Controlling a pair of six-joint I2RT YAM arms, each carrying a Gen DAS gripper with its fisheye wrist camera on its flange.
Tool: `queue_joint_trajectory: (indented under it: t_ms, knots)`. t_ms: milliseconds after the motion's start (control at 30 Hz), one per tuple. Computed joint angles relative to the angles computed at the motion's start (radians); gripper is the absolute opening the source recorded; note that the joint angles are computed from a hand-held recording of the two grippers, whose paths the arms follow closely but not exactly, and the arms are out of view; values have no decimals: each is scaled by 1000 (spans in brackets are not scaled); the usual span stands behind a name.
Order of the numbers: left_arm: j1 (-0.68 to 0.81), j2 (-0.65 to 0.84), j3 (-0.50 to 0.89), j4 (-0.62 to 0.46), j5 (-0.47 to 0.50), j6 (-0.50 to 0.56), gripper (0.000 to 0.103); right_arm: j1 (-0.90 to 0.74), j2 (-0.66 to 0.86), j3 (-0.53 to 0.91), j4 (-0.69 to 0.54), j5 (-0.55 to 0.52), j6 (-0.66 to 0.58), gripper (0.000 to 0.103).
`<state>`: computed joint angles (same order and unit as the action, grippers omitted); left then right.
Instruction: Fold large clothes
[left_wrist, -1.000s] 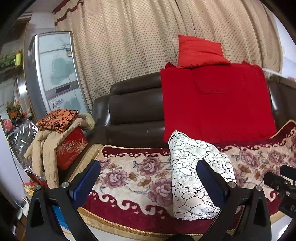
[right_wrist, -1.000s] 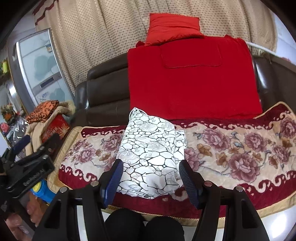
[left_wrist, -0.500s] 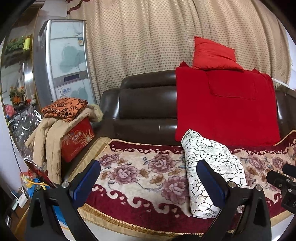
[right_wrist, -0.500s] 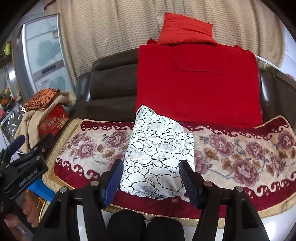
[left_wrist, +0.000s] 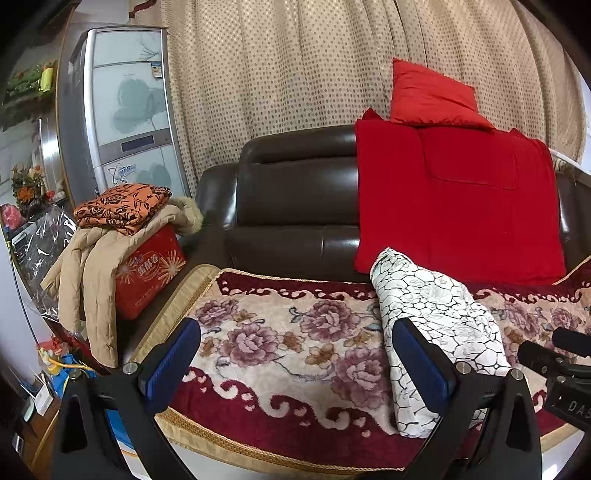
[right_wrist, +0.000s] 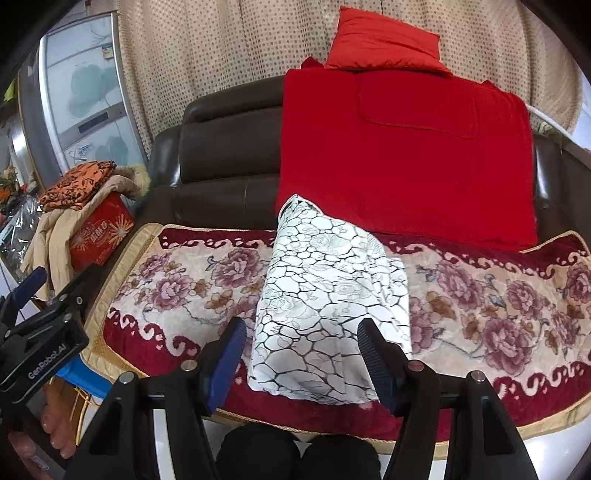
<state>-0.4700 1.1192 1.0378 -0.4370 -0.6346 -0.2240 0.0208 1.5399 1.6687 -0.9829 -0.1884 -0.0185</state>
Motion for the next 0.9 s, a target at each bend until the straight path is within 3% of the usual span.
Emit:
queue_joint_trajectory:
  t_ms: [233, 900]
  knots:
    - [-16, 4, 10, 0, -5, 18, 103, 9, 5, -15, 13, 1, 25, 67]
    - [-215, 35, 51, -89, -148, -112, 103, -154, -56, -41, -21, -128, -88, 67]
